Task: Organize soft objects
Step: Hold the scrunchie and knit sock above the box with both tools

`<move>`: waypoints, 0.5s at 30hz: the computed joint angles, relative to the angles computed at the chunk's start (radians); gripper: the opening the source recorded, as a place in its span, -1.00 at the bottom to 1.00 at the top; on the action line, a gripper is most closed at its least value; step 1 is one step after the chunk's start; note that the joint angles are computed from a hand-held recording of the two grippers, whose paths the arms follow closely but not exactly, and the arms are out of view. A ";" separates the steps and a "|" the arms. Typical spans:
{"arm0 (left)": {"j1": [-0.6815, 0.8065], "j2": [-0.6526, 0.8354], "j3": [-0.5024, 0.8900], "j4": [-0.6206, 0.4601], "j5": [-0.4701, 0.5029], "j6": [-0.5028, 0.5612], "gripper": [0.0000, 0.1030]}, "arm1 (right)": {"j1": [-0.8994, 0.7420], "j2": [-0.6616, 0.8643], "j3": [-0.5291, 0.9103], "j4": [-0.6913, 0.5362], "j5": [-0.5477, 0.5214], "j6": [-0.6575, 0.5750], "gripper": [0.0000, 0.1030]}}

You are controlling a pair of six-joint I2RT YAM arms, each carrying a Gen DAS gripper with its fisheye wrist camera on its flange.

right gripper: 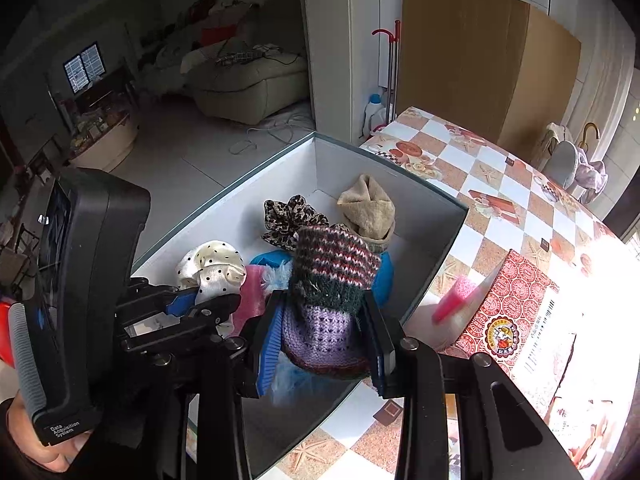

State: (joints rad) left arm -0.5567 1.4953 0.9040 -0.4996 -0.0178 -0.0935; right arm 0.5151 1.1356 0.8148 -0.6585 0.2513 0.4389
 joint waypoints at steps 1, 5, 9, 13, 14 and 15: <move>0.001 0.001 0.000 0.001 0.001 0.001 -0.74 | 0.000 0.001 -0.001 0.001 0.001 0.000 -0.26; 0.005 0.006 0.003 0.002 0.005 -0.003 -0.74 | -0.003 0.008 -0.002 0.006 -0.001 -0.001 -0.26; 0.004 0.010 0.006 0.001 0.002 0.000 -0.74 | -0.014 0.011 -0.004 0.018 -0.009 -0.001 -0.26; 0.003 0.013 0.008 0.003 0.004 0.000 -0.74 | -0.015 0.010 -0.003 0.018 -0.011 -0.004 -0.26; 0.003 0.013 0.008 0.002 0.004 -0.001 -0.74 | -0.014 0.013 -0.002 0.018 -0.010 -0.005 -0.26; 0.003 0.014 0.010 0.001 0.003 0.000 -0.74 | -0.013 0.017 0.000 0.017 -0.010 -0.005 -0.26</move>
State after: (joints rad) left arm -0.5539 1.5091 0.9144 -0.4985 -0.0144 -0.0930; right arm 0.5020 1.1524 0.8153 -0.6413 0.2414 0.4335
